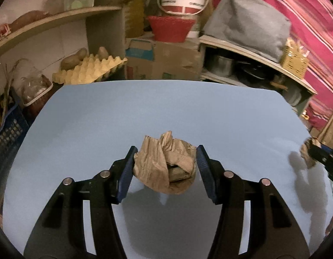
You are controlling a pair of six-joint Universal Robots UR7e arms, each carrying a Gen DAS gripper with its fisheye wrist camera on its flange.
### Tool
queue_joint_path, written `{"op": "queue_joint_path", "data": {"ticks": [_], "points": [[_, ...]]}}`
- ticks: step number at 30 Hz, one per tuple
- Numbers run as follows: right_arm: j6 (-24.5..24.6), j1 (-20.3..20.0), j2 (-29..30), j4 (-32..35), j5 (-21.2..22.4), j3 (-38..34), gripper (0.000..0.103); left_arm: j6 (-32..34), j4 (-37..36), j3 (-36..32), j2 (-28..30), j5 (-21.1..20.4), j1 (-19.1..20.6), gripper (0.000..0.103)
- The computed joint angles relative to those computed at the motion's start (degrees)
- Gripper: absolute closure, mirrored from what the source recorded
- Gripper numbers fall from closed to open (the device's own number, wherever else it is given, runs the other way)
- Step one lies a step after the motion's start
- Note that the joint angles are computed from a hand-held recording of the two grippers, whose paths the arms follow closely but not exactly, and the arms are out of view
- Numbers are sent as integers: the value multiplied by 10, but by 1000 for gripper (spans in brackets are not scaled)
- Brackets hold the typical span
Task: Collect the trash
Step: 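Carry both held paper scraps from the table over the blue basket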
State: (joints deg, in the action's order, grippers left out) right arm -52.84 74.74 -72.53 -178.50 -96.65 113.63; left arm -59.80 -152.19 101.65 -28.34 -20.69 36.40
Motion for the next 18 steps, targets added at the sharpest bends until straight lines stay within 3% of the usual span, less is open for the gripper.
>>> {"op": "queue_joint_path", "data": {"ticks": [5, 12, 18], "points": [[-10, -18, -30, 4, 12, 16, 69, -5, 1, -16, 25, 0, -31, 48], [-10, -58, -84, 33, 51, 23, 69, -57, 58, -46, 47, 6, -62, 49], [-1, -101, -124, 54, 84, 9, 69, -43, 60, -97, 84, 8, -88, 49]]}}
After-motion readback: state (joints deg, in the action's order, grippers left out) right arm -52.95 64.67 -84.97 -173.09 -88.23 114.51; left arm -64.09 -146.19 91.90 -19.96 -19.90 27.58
